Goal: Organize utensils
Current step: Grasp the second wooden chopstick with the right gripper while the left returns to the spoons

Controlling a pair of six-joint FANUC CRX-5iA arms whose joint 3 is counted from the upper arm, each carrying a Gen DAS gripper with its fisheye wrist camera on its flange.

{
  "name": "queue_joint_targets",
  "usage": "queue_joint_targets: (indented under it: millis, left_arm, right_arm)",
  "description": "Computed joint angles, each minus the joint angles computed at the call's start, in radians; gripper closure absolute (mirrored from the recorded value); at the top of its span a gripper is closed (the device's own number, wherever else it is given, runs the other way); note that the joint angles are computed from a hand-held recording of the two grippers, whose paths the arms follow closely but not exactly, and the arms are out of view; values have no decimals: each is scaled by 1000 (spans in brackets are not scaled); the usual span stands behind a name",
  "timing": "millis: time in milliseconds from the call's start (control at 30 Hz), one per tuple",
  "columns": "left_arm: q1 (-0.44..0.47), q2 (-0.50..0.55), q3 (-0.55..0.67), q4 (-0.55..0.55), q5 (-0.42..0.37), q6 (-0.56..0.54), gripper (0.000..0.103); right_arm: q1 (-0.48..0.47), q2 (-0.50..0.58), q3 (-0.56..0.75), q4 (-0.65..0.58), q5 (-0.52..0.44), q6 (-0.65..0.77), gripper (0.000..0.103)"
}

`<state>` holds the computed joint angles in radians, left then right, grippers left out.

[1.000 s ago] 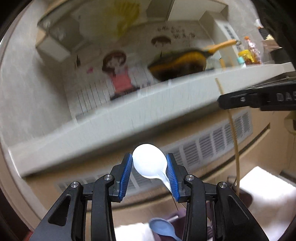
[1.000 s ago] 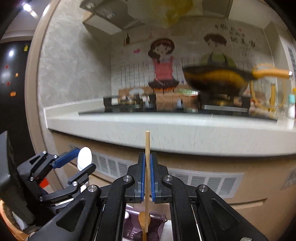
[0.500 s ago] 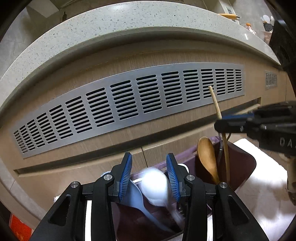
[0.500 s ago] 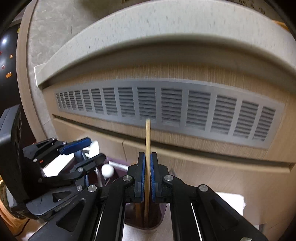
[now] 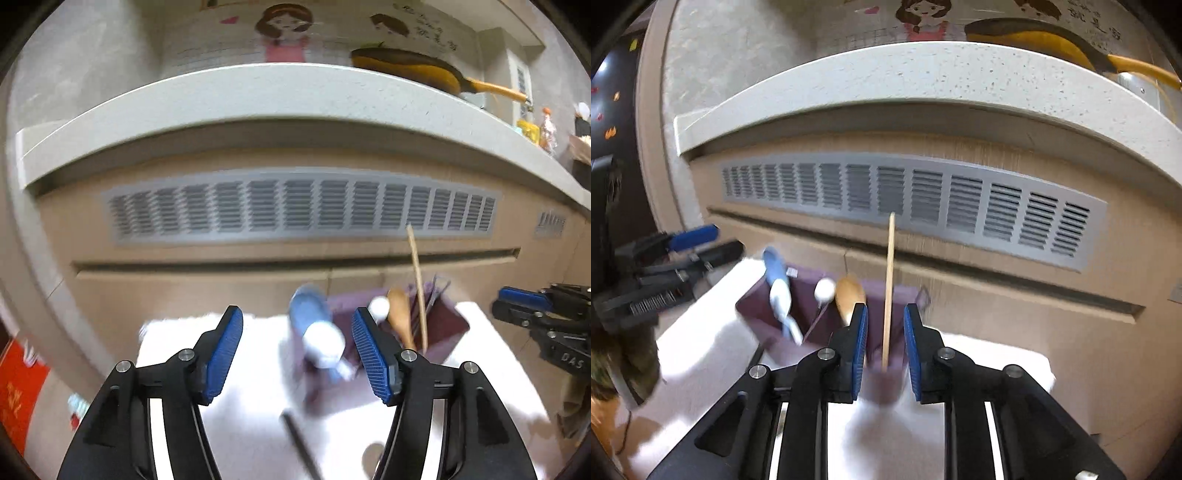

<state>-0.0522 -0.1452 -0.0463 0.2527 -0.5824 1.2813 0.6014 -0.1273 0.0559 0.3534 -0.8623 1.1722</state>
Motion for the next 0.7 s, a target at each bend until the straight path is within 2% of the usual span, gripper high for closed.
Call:
queue_joint_targets:
  millis: [333,467,633,700]
  left_arm:
    - [69,-204,-266,57,-132,-110,41]
    - [90,-255,-323,69,-190,-139,41]
    - [95,-286,-349,53,-225,-145,38]
    - [93,-289,-352,59,-233,-150,37]
  right_arm:
    - [146,-115,-154,-47,-137,30,84]
    - [174,-140,-154,-181,-230,110,84]
    - [192,-185,-146,-336,-351,225,84]
    - [201,-209,-159,-358,-389,239,84]
